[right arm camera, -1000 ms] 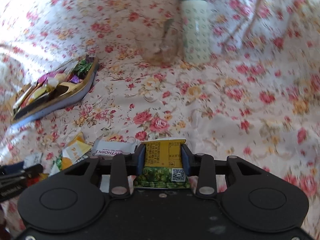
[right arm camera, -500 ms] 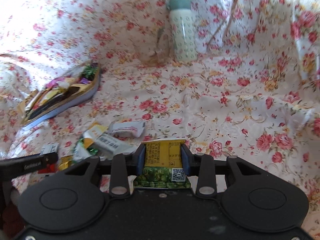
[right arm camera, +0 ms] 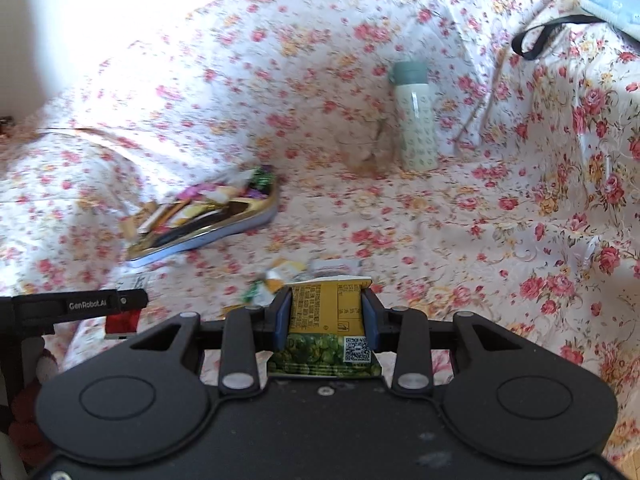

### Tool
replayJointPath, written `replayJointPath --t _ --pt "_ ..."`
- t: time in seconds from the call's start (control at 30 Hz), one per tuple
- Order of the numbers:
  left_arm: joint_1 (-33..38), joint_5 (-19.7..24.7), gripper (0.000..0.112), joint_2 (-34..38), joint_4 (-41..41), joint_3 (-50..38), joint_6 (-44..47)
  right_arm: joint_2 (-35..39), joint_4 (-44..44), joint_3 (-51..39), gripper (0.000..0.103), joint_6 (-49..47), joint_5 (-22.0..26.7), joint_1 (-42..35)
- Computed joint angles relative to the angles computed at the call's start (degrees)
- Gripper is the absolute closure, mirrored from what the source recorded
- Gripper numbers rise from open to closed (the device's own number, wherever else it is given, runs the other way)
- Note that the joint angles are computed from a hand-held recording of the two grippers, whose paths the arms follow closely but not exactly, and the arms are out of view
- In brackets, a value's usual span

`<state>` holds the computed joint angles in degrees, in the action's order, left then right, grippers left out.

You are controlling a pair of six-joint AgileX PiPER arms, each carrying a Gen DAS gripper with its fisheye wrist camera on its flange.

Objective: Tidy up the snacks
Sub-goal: 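Carry the red-and-white packet with the left tool while the right tool carries the yellow-green packet over the gold tray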

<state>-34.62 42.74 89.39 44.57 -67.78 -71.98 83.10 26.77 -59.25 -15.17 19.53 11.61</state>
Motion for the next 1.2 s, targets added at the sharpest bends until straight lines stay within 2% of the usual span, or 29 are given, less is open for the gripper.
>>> replayJointPath --t 0.07,0.23,0.37,0.47,0.67,0.8,1.0,1.2 --pt "-2.47 1.81 0.069 -2.76 -0.52 1.4 -1.21 -2.79 2.93 1.75 0.065 -2.72 1.54 -0.29" --pt "-9.96 7.41 0.069 -7.54 -2.46 3.78 -4.67 -10.41 3.63 6.79 0.065 -3.31 4.28 0.1" --pt "-16.9 12.13 0.069 -9.16 -3.37 4.63 -8.07 -16.25 -0.15 10.53 0.065 0.05 6.04 1.26" --pt "-21.68 14.0 0.069 -9.79 -5.13 5.46 -10.37 -20.75 -2.53 13.62 0.065 3.3 7.38 1.93" --pt "-29.76 15.29 0.069 -9.76 -5.51 7.49 -17.34 -28.68 -0.2 19.49 0.065 2.37 11.6 -0.51" --pt "-31.11 12.88 0.069 -9.52 -7.08 9.37 -19.98 -30.91 0.11 21.4 0.065 2.43 14.1 -2.15" --pt "-32.7 14.08 0.069 -6.72 -7.23 9.91 -23.02 -32.16 -9.37 23.74 0.065 11.8 13.18 2.18" --pt "-32.98 12.98 0.069 -6.66 -8.5 11.32 -23.99 -31.71 -15.97 25.3 0.065 18.62 13.13 5.8"
